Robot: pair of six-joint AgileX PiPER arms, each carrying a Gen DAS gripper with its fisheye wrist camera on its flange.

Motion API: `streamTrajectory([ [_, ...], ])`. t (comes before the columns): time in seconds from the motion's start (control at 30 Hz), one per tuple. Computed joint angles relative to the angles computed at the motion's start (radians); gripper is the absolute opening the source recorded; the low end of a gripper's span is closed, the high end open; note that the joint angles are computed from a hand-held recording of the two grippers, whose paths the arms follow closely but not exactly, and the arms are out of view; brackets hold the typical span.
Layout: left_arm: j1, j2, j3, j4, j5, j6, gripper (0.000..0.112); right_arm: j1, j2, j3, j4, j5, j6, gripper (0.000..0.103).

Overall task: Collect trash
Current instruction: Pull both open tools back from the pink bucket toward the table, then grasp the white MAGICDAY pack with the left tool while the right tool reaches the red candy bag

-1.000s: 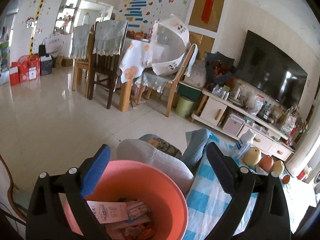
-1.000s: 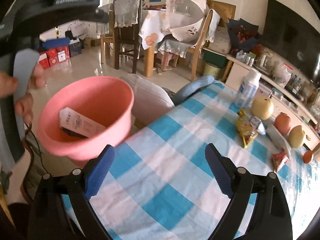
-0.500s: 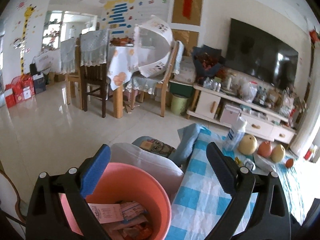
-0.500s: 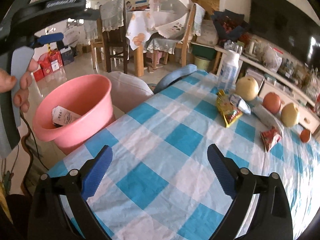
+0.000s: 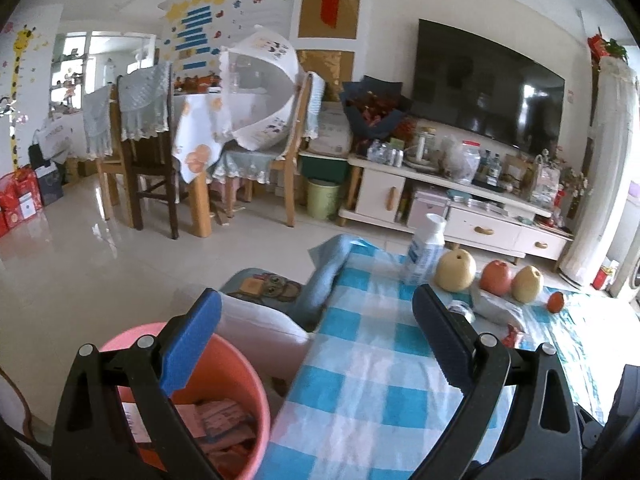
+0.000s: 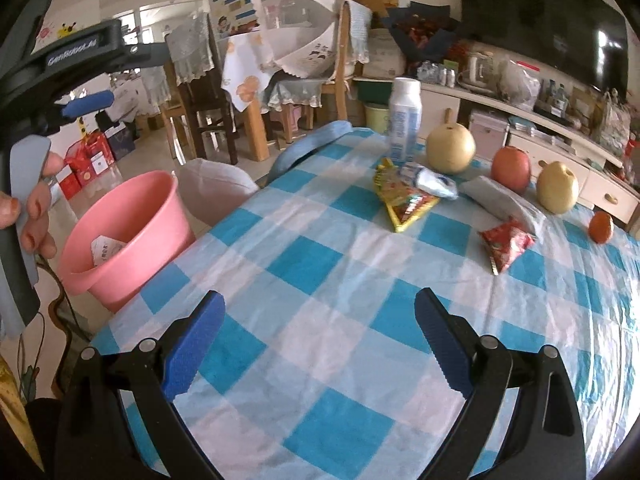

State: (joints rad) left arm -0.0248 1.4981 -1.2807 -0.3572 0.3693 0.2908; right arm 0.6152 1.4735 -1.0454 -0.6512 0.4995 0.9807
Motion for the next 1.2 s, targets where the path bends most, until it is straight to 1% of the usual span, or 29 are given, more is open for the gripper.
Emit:
streamTrajectory([
  [0.07, -0.029, 0.009, 0.001, 0.011, -0.004, -0.016, 0.097, -0.034, -0.023, 0.023, 0.028, -0.015, -0.033, 0.095],
  [0.17, -0.083, 0.027, 0.001, 0.090, -0.021, -0.089, 0.097, -0.109, -0.045, 0.051, 0.108, -0.054, -0.123, 0.095],
  [0.3, -0.140, 0.059, -0.004, 0.205, -0.039, -0.203, 0.097, -0.219, -0.031, 0.038, 0.275, -0.088, -0.325, 0.095],
  [0.37, -0.171, 0.071, 0.003, 0.311, -0.065, -0.312, 0.097, -0.286, -0.001, 0.002, 0.412, -0.104, -0.480, 0.095],
  [0.4, -0.179, 0.075, 0.008, 0.326, -0.075, -0.330, 0.097, -0.314, 0.015, -0.018, 0.471, -0.111, -0.548, 0.095],
  [0.47, -0.193, 0.092, 0.005, 0.307, -0.081, -0.320, 0.097, -0.373, 0.070, -0.088, 0.602, -0.119, -0.703, 0.095],
  [0.5, -0.202, 0.099, 0.002, 0.332, -0.082, -0.345, 0.097, -0.393, 0.099, -0.126, 0.643, -0.116, -0.752, 0.095],
  [0.57, -0.224, 0.120, -0.007, 0.443, -0.085, -0.451, 0.097, -0.434, 0.174, -0.225, 0.710, -0.112, -0.823, 0.094],
  [0.6, -0.226, 0.124, -0.010, 0.455, -0.083, -0.461, 0.097, -0.454, 0.214, -0.277, 0.757, -0.108, -0.873, 0.094],
  [0.63, -0.229, 0.131, -0.013, 0.467, -0.084, -0.474, 0.097, -0.469, 0.246, -0.319, 0.795, -0.098, -0.912, 0.087],
  [0.67, -0.230, 0.138, -0.016, 0.477, -0.083, -0.486, 0.097, -0.492, 0.292, -0.379, 0.863, -0.072, -0.974, 0.077],
  [0.7, -0.231, 0.143, -0.018, 0.493, -0.082, -0.502, 0.097, -0.514, 0.337, -0.437, 0.934, -0.045, -1.031, 0.072],
  [0.73, -0.233, 0.151, -0.019, 0.521, -0.083, -0.529, 0.097, -0.533, 0.393, -0.509, 0.975, -0.010, -1.056, 0.069],
  [0.77, -0.234, 0.156, -0.020, 0.544, -0.083, -0.550, 0.097, -0.545, 0.442, -0.573, 0.976, 0.019, -1.051, 0.062],
  [0.8, -0.237, 0.159, -0.021, 0.561, -0.082, -0.565, 0.097, -0.555, 0.507, -0.664, 0.956, 0.060, -1.024, 0.058],
  [0.87, -0.238, 0.166, -0.024, 0.589, -0.081, -0.586, 0.097, -0.571, 0.595, -0.792, 0.948, 0.127, -1.003, 0.055],
  [0.9, -0.240, 0.172, -0.027, 0.609, -0.079, -0.602, 0.097, -0.581, 0.645, -0.868, 0.957, 0.173, -0.997, 0.053],
  [0.93, -0.240, 0.177, -0.030, 0.618, -0.076, -0.607, 0.097, -0.591, 0.705, -0.956, 0.988, 0.227, -1.010, 0.048],
  [0.97, -0.241, 0.180, -0.030, 0.632, -0.074, -0.617, 0.097, -0.591, 0.760, -1.044, 0.979, 0.287, -1.007, 0.047],
  [1.0, -0.242, 0.185, -0.033, 0.648, -0.071, -0.630, 0.097, -0.589, 0.790, -1.092, 0.959, 0.323, -1.000, 0.045],
  [1.03, -0.242, 0.190, -0.035, 0.677, -0.069, -0.655, 0.097, -0.581, 0.819, -1.124, 0.954, 0.346, -1.013, 0.043],
  [1.07, -0.241, 0.193, -0.035, 0.694, -0.068, -0.670, 0.097, -0.576, 0.819, -1.115, 0.968, 0.337, -1.040, 0.042],
  [1.1, -0.239, 0.195, -0.034, 0.696, -0.069, -0.672, 0.097, -0.574, 0.805, -1.083, 0.992, 0.316, -1.081, 0.042],
  [1.2, -0.233, 0.206, -0.042, 0.699, -0.059, -0.681, 0.097, -0.563, 0.762, -1.000, 1.064, 0.304, -1.190, 0.041],
])
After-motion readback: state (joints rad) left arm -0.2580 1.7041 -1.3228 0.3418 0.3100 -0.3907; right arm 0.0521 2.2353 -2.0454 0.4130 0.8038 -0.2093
